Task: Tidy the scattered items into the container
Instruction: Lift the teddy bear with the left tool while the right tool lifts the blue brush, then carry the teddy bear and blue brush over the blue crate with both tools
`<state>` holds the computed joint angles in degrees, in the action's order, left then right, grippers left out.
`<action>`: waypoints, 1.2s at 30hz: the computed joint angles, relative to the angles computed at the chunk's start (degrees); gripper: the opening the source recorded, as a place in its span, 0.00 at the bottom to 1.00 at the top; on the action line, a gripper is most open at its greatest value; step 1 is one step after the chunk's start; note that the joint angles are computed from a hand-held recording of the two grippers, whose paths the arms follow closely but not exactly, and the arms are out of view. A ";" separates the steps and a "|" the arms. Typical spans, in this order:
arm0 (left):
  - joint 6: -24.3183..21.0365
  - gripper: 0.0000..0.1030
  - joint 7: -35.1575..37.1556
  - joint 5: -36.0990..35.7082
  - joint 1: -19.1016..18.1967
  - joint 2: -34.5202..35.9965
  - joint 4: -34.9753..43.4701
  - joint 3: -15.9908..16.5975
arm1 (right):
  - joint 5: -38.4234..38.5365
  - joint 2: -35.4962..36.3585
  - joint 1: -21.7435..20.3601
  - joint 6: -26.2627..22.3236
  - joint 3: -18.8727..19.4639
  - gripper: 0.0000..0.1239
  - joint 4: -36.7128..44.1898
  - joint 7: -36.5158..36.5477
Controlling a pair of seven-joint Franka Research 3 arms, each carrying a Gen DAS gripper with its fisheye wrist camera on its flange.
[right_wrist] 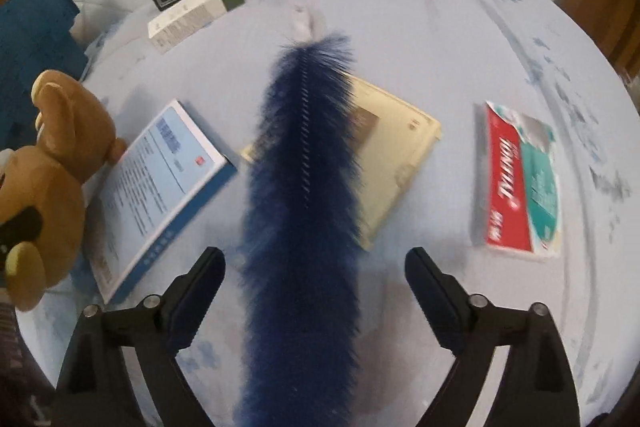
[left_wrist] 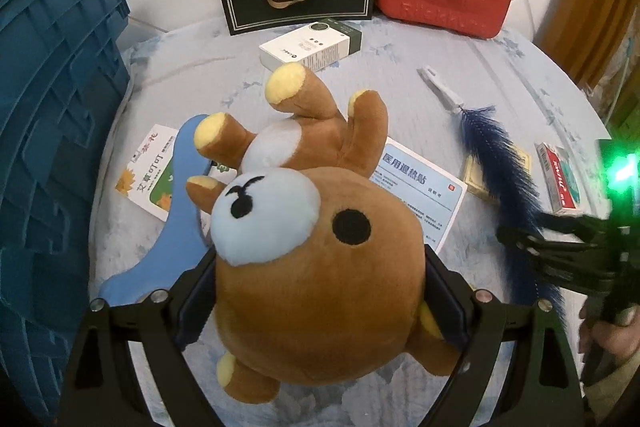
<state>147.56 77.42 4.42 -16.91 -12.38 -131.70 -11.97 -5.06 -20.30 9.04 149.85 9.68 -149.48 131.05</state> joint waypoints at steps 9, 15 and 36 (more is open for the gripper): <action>1.54 0.89 2.90 -2.23 -0.91 -5.37 -1.52 1.57 | -9.04 -3.03 -1.40 -0.73 3.01 0.15 0.88 8.82; 2.15 0.89 4.86 -3.58 -1.74 -9.14 -2.29 2.69 | -12.08 -8.88 -2.35 -1.83 6.79 0.15 3.16 11.21; -3.42 0.89 3.75 -0.82 3.13 -15.12 6.86 4.39 | -17.38 -2.33 1.21 -8.00 9.24 0.15 26.58 5.34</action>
<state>144.13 81.17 3.60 -13.78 -27.50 -124.85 -7.58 -22.44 -22.63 10.26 141.85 18.92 -122.91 136.39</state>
